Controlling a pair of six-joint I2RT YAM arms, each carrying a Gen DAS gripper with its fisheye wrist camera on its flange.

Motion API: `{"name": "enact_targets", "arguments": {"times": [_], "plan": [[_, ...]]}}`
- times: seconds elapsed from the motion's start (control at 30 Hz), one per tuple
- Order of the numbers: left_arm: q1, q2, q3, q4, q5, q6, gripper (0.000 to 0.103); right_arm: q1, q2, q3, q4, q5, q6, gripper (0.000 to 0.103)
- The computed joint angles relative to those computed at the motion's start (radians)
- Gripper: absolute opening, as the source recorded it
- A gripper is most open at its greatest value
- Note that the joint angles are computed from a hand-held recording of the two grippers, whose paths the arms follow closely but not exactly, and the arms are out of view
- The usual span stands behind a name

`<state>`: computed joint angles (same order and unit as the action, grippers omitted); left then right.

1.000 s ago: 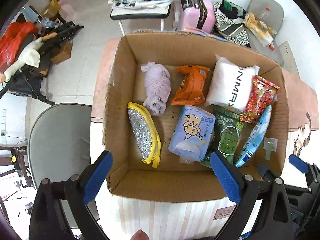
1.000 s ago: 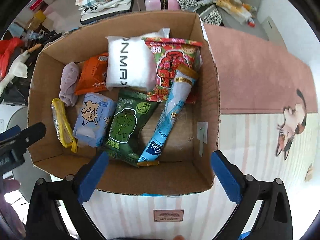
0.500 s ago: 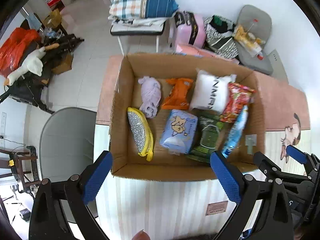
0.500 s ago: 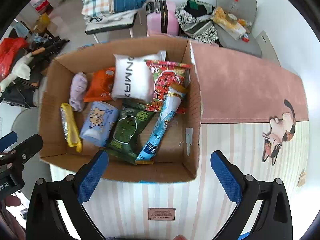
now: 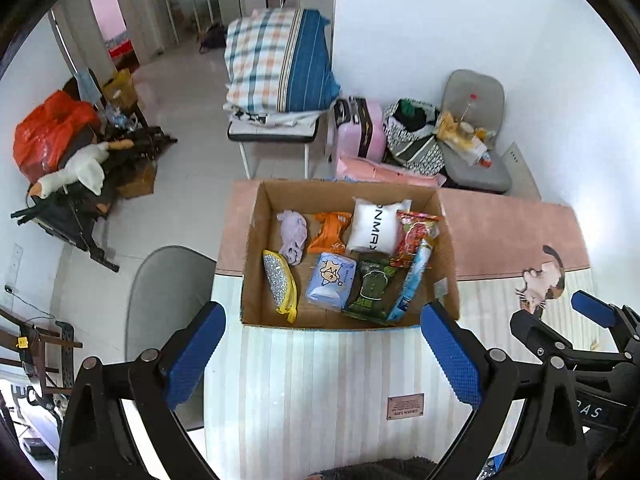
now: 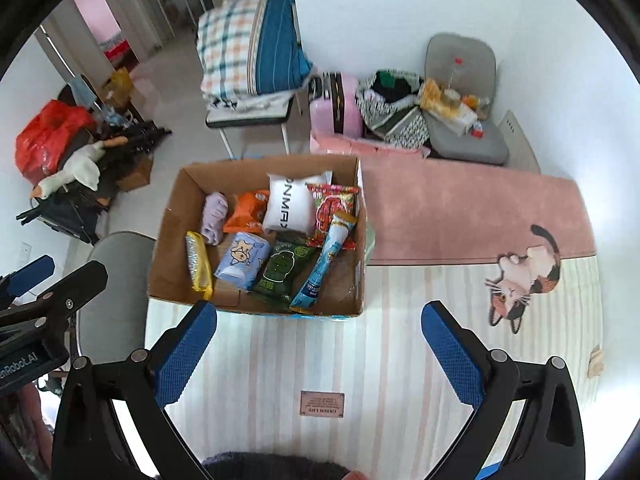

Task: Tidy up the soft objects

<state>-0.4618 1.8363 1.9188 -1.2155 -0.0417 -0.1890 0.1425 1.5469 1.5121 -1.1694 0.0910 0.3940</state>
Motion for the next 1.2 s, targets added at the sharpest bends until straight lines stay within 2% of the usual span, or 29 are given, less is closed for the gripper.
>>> {"name": "enact_targets", "arguments": {"times": [0.33, 0.7, 0.9, 1.2], "plan": [[-0.023, -0.153, 0.016, -0.095, 0.006, -0.017, 0.1, 0.092, -0.164, 0.114, -0.19, 0.094, 0.042, 0.103], [-0.074, -0.24, -0.008, -0.134, -0.058, -0.045, 0.1, 0.185, -0.201, 0.269, -0.346, 0.202, 0.087, 0.103], [-0.067, -0.243, -0.035, -0.112, -0.051, -0.058, 0.1, 0.191, -0.195, 0.274, -0.355, 0.258, 0.093, 0.103], [-0.067, -0.232, -0.102, -0.056, -0.08, -0.07, 0.1, 0.161, -0.186, 0.191, -0.286, 0.242, 0.076, 0.103]]}}
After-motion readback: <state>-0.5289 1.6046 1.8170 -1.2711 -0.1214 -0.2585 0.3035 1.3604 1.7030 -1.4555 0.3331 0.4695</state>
